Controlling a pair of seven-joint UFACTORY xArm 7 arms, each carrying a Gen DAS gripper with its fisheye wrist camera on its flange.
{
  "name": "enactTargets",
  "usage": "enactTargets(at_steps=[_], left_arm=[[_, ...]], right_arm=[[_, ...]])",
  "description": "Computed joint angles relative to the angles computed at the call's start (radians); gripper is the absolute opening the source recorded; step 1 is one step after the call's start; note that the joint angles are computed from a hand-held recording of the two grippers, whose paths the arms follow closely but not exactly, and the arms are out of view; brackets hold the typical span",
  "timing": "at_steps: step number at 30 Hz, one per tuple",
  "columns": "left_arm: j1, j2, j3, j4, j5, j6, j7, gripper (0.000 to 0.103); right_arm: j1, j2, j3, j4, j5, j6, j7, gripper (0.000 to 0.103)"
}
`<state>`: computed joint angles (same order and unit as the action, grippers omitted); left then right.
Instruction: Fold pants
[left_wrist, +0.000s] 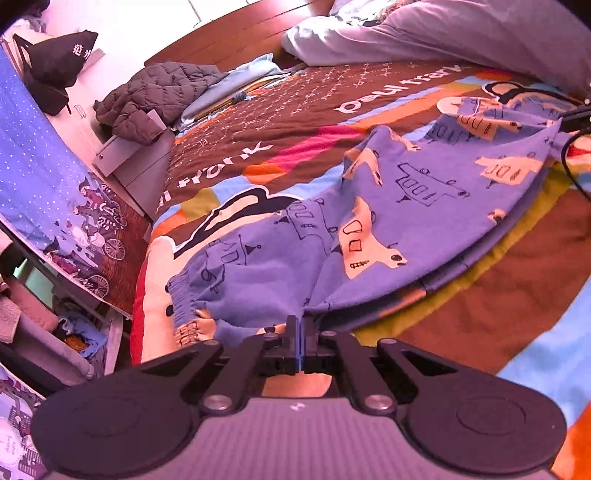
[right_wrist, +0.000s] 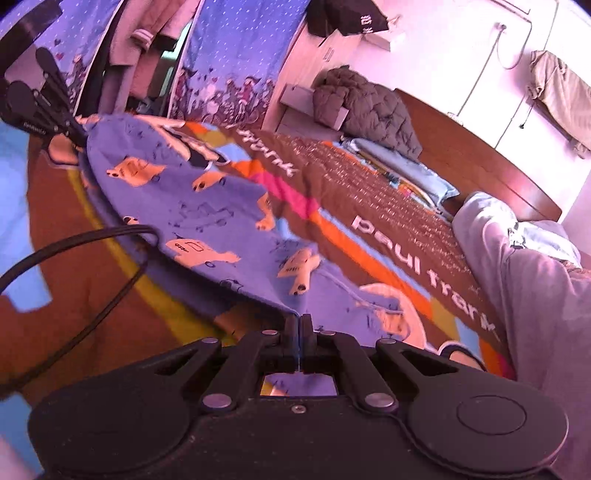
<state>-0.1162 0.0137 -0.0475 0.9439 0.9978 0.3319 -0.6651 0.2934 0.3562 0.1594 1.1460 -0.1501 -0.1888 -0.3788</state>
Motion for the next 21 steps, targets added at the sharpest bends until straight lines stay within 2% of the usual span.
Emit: enactTargets(at_steps=[3, 7, 10, 12, 14, 15, 16, 17, 18, 19, 21], left_arm=[[-0.007, 0.008, -0.005, 0.005, -0.040, 0.025, 0.011, 0.000], [-0.014, 0.011, -0.004, 0.011, -0.048, 0.041, 0.019, 0.000], [-0.022, 0.018, -0.008, 0.021, -0.063, 0.075, 0.045, 0.000], [-0.029, 0.034, -0.010, 0.034, -0.101, 0.095, 0.079, 0.000], [-0.038, 0.040, -0.009, 0.044, -0.132, 0.117, 0.096, 0.008], [-0.041, 0.036, -0.008, 0.042, -0.140, 0.120, 0.088, 0.010], [-0.044, 0.026, -0.009, 0.039, -0.163, 0.123, 0.085, 0.024], [-0.045, 0.015, -0.010, 0.034, -0.181, 0.119, 0.079, 0.047], [-0.046, 0.002, -0.012, 0.026, -0.183, 0.101, 0.057, 0.058], [-0.045, -0.011, -0.013, 0.015, -0.156, 0.071, 0.012, 0.066], [-0.046, -0.010, -0.025, 0.022, -0.121, 0.035, -0.039, 0.066]], right_arm=[[0.011, -0.005, -0.010, -0.010, 0.009, -0.001, 0.004, 0.000], [-0.060, -0.002, 0.062, -0.010, -0.015, 0.006, -0.001, 0.000], [-0.069, -0.007, 0.070, -0.021, -0.032, 0.009, -0.015, 0.000], [-0.023, -0.005, 0.021, -0.019, -0.028, 0.017, -0.026, 0.000], [0.060, 0.003, -0.066, -0.018, -0.009, 0.011, -0.031, 0.000], [0.092, 0.006, -0.099, -0.011, 0.003, 0.024, -0.031, 0.007], [0.133, 0.007, -0.143, -0.010, 0.016, 0.019, -0.026, 0.015], [0.185, 0.005, -0.199, -0.017, 0.036, -0.002, -0.021, 0.033], [0.217, 0.001, -0.234, -0.027, 0.057, -0.022, -0.019, 0.048], [0.223, -0.008, -0.243, -0.038, 0.081, -0.038, -0.013, 0.052], [0.222, -0.029, -0.248, -0.058, 0.129, -0.048, -0.004, 0.061]])
